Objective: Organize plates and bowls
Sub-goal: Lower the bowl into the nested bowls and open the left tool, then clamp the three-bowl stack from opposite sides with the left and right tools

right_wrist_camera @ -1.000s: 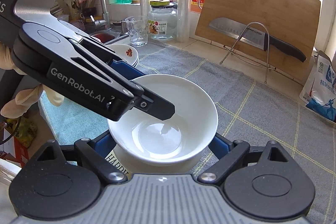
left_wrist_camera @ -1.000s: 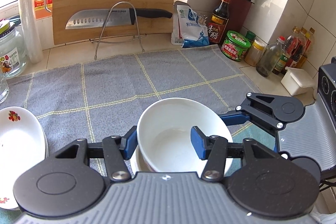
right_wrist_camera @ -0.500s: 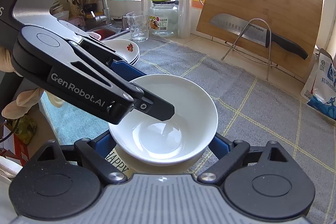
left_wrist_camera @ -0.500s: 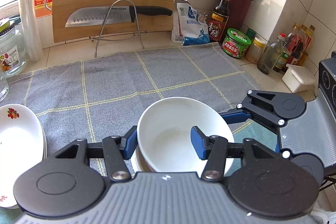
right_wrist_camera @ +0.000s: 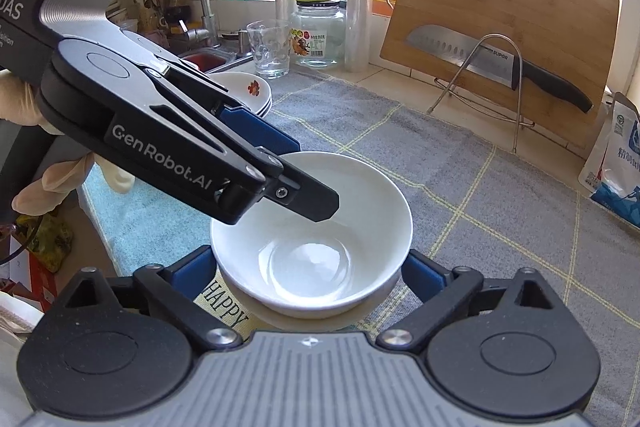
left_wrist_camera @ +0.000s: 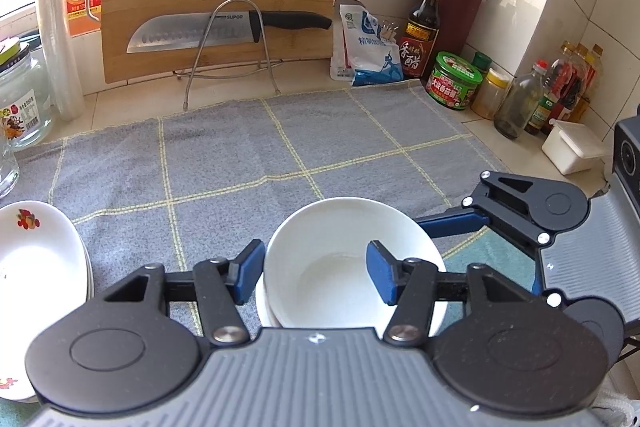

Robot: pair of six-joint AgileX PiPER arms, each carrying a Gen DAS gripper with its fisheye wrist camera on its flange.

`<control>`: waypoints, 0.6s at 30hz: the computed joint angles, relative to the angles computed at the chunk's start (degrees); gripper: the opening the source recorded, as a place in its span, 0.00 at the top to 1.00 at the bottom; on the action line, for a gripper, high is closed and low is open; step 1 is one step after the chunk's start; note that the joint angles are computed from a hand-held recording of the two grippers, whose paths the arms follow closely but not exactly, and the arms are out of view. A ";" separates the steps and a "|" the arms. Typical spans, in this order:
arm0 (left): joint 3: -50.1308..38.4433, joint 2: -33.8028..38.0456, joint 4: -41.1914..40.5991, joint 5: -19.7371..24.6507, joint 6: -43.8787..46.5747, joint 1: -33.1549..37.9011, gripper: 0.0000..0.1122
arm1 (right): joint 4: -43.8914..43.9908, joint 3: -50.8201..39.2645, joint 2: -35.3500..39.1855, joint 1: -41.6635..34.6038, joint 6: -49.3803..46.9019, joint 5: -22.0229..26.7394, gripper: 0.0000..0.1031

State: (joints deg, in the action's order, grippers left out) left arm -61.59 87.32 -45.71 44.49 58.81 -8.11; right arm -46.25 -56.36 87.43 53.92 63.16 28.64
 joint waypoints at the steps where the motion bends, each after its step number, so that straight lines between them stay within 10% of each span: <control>1: 0.17 -0.22 -0.07 -0.46 0.08 0.10 0.46 | -0.32 0.19 -0.31 0.05 0.25 -0.18 0.00; 12: 5.54 -5.48 -16.91 -0.06 20.53 8.06 0.10 | -0.61 0.79 -3.59 1.55 -1.60 3.00 0.00; 18: 6.81 -6.27 -21.68 5.27 30.09 12.98 0.09 | 1.45 1.18 -4.98 1.25 -7.57 4.26 0.00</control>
